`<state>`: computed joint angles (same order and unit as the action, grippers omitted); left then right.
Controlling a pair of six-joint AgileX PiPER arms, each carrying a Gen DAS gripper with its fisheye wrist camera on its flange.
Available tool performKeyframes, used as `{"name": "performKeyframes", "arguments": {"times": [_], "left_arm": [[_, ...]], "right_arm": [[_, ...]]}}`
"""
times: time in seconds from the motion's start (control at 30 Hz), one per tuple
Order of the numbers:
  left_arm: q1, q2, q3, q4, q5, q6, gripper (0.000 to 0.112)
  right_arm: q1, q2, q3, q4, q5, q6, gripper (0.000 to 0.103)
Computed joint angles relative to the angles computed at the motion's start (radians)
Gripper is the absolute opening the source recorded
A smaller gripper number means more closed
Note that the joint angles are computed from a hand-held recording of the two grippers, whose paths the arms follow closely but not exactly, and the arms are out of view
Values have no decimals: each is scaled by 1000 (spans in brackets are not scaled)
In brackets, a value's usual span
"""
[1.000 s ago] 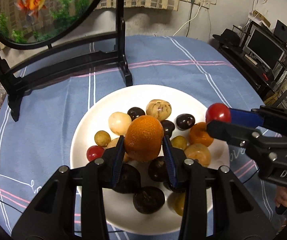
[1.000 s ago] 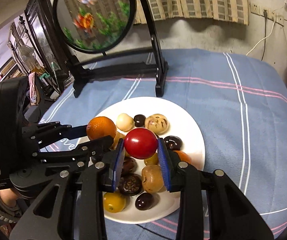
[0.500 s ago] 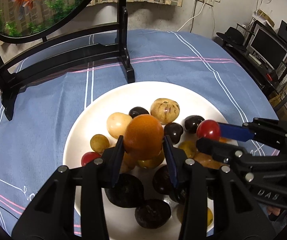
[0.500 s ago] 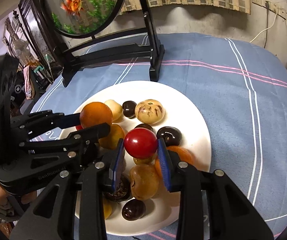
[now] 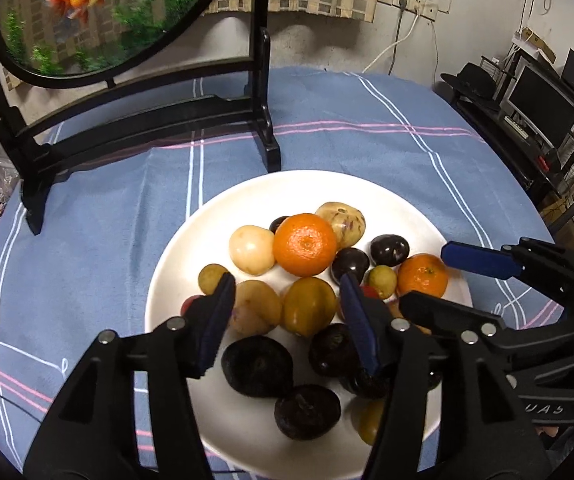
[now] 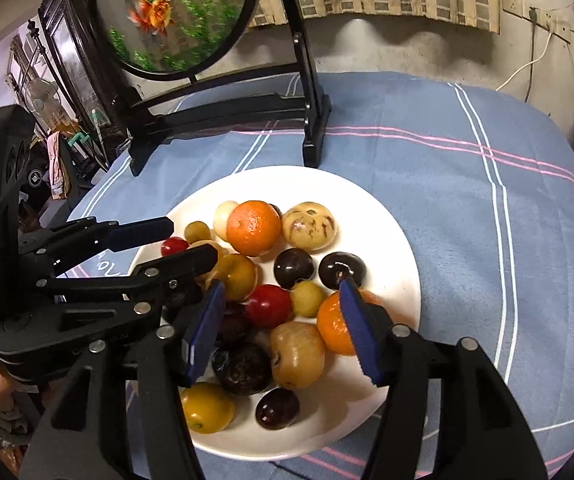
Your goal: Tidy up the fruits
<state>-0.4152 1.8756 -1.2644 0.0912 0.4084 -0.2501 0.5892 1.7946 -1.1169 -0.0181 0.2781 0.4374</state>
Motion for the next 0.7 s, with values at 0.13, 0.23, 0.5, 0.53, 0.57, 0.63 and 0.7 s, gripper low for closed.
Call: {"name": "performKeyframes", "arguments": {"times": [0.13,0.23,0.5,0.53,0.57,0.63,0.7], "left_arm": [[-8,-72,49,39,4,-58,76],[-38,-145,87,144,31,-175,86],[-135,-299,183,307,133,-396,99],[-156,-316,193,339,153,-434,99],[-168,-336,207,345,156,-444,99],[-192,-398,257,349,139,-462,101],[-210,-451,298,347,134,-484,101]], "right_arm": [[29,-72,41,-112,11,134,60],[58,-135,79,-199,26,244,60],[189,-314,198,-475,113,575,65],[203,-334,214,-495,120,605,65],[226,-361,234,-519,134,641,65],[273,-415,268,-566,168,713,65],[311,-453,294,-603,198,771,68]]}}
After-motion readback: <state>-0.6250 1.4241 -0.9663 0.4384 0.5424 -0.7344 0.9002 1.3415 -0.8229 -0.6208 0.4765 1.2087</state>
